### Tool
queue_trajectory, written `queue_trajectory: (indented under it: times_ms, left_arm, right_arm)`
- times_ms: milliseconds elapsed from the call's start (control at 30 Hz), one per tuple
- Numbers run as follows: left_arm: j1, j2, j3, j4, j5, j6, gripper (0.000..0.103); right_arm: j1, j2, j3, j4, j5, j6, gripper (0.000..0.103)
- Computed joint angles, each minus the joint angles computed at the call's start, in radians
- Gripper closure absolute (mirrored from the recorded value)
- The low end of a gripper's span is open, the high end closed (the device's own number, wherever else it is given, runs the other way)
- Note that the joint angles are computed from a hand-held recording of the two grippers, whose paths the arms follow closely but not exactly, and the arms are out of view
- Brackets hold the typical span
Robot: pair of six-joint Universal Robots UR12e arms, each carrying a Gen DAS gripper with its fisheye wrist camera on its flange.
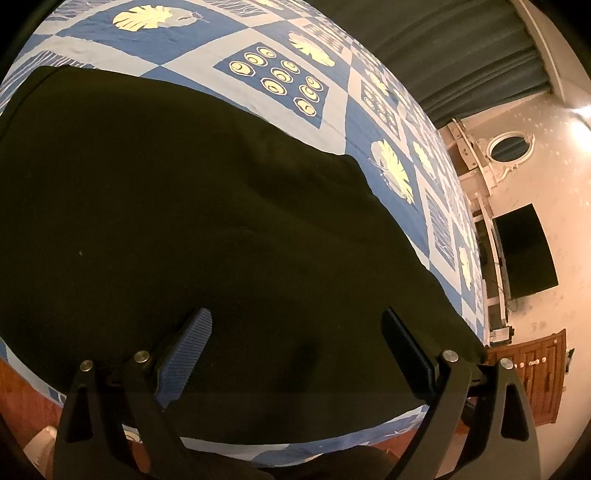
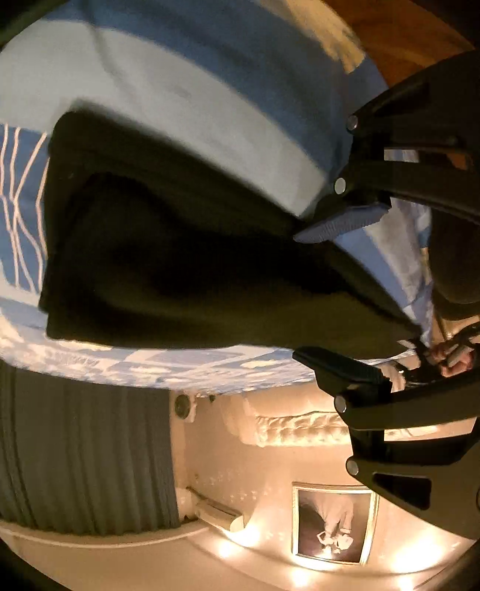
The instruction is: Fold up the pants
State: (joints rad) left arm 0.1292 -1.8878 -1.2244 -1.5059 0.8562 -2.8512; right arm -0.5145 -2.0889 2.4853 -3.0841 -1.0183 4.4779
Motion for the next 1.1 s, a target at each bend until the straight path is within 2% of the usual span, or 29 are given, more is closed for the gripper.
queue_trajectory:
  times_ms: [67,167,300,367,400,600,633,700,800,867,900,933,1000,1067,1100]
  left_arm:
    - [0.0,0.0,0.0,-0.002,-0.002,0.001,0.011]
    - [0.0,0.0,0.0,-0.002,-0.001,0.001,0.011]
    - [0.0,0.0,0.0,-0.001,-0.001,0.001,0.011]
    - [-0.001,0.0,0.0,0.001,0.002,0.003,0.011]
    - [-0.001,0.0,0.001,0.0,0.003,0.006,0.011]
    - [-0.001,0.0,0.0,0.0,0.007,0.012,0.011]
    - [-0.001,0.0,0.0,0.0,0.007,0.012,0.011]
    - [-0.001,0.0,0.001,0.0,0.007,0.013,0.011]
    - [-0.001,0.0,0.0,0.0,0.007,0.013,0.011]
    - [-0.001,0.0,0.001,-0.001,0.008,0.018,0.011]
    - [-0.001,0.0,0.001,-0.002,0.009,0.021,0.011]
    - [-0.001,0.0,0.001,-0.002,0.01,0.023,0.011]
    - [-0.002,0.0,0.0,0.0,0.012,0.023,0.011]
    - [-0.003,0.0,-0.001,0.002,0.015,0.027,0.01]
    - [-0.004,0.0,0.0,0.003,0.017,0.029,0.01]
  right_arm:
    - [0.001,0.013,0.003,-0.05,-0.017,0.019,0.044]
    - [0.011,0.026,0.018,-0.151,-0.093,0.078,0.044]
    - [0.032,0.039,0.024,-0.179,-0.138,0.114,0.047]
    - [0.044,0.023,0.003,-0.105,-0.162,0.057,0.066]
    - [0.046,0.013,-0.008,-0.066,-0.176,0.01,0.083]
    - [0.101,-0.04,-0.094,0.161,-0.308,-0.202,0.096]
    - [0.11,-0.051,-0.112,0.218,-0.328,-0.251,0.096]
    - [0.102,-0.078,-0.118,0.319,-0.331,-0.286,0.096]
    - [0.073,-0.124,-0.076,0.392,-0.304,-0.235,0.096]
    - [0.044,-0.139,-0.038,0.335,-0.254,-0.193,0.096]
    - [0.027,-0.142,-0.024,0.294,-0.222,-0.174,0.09]
    - [0.015,-0.147,-0.011,0.26,-0.215,-0.155,0.08]
    - [0.015,-0.155,0.007,0.184,-0.265,-0.11,0.061]
    - [0.007,-0.165,0.0,0.216,-0.277,-0.133,0.064]
    - [0.009,-0.17,-0.006,0.236,-0.284,-0.15,0.083]
